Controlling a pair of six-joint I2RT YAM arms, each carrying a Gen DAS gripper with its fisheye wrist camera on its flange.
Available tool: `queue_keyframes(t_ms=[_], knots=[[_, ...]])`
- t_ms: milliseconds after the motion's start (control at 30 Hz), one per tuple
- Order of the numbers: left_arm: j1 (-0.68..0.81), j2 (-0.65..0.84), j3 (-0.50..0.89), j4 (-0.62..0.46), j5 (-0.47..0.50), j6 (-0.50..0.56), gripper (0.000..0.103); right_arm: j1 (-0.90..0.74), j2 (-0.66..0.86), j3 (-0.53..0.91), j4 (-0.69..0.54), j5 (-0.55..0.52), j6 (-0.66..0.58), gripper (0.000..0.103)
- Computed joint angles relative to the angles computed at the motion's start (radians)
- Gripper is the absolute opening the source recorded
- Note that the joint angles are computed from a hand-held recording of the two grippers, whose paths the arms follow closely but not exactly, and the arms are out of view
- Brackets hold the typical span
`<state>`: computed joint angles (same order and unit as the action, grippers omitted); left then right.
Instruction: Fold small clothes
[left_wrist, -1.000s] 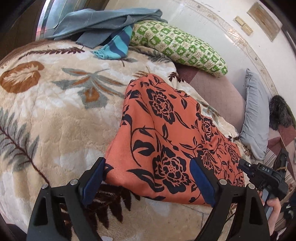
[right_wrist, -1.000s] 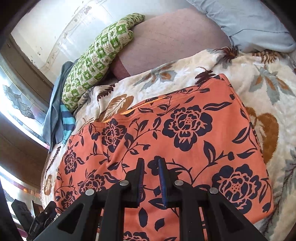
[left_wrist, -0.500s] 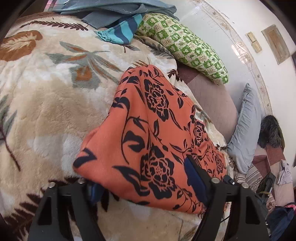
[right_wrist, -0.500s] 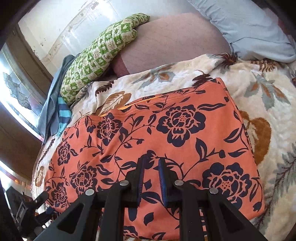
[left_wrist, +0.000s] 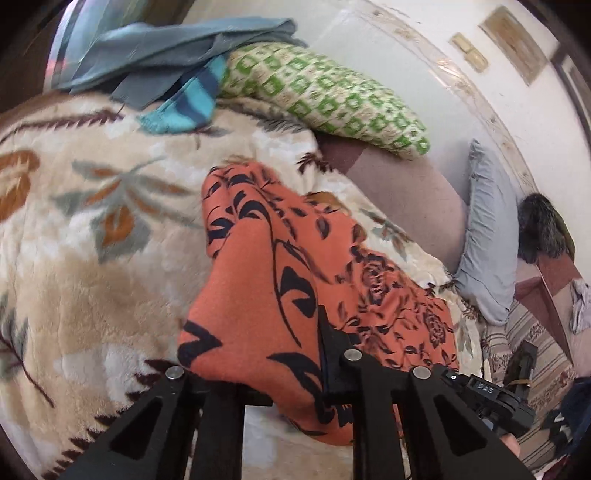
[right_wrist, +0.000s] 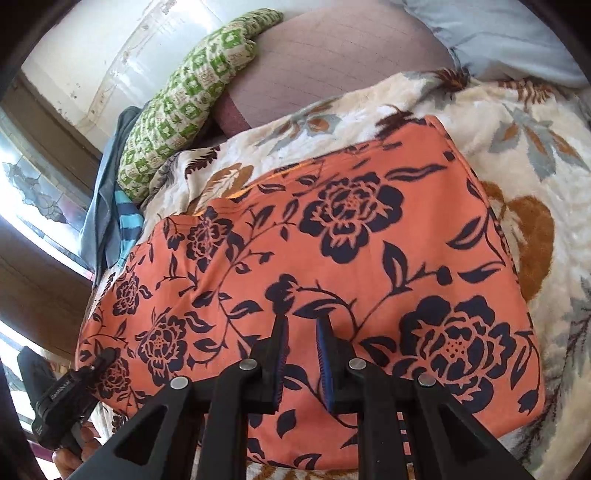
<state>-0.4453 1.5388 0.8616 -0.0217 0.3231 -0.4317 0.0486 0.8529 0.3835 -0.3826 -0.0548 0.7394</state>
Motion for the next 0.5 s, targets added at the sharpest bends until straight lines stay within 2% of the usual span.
queue_keyframes(t_ms=[100,200,300,400,433,467,500], knots=[[-0.120,-0.045,0.105,-0.095,-0.090,0.049,0.016,-0.177,-0.131,-0.034,-0.063,-0.104,-0.037,0.018],[-0.273,-0.017,0.247,-0.165,-0.159,0.069,0.015,-0.433,-0.262,-0.030,-0.180,-0.245,-0.129,0.018],[-0.449,0.094,0.418,-0.208,-0.236,0.084,0.014,-0.751,-0.323,-0.012,-0.292,-0.429,-0.282,0.018],[-0.587,0.286,0.612,-0.262,-0.290,0.087,0.014,-1.117,-0.287,0.001,-0.399,-0.641,-0.503,0.018],[-0.620,0.357,0.664,-0.262,-0.284,0.079,0.019,-1.218,-0.247,0.011,-0.424,-0.690,-0.580,0.018],[-0.642,0.424,0.703,-0.253,-0.249,0.074,0.035,-1.309,-0.205,0.021,-0.451,-0.733,-0.656,0.020],[-0.654,0.493,0.745,-0.257,-0.180,0.088,0.045,-1.385,-0.158,0.033,-0.471,-0.764,-0.725,0.020]])
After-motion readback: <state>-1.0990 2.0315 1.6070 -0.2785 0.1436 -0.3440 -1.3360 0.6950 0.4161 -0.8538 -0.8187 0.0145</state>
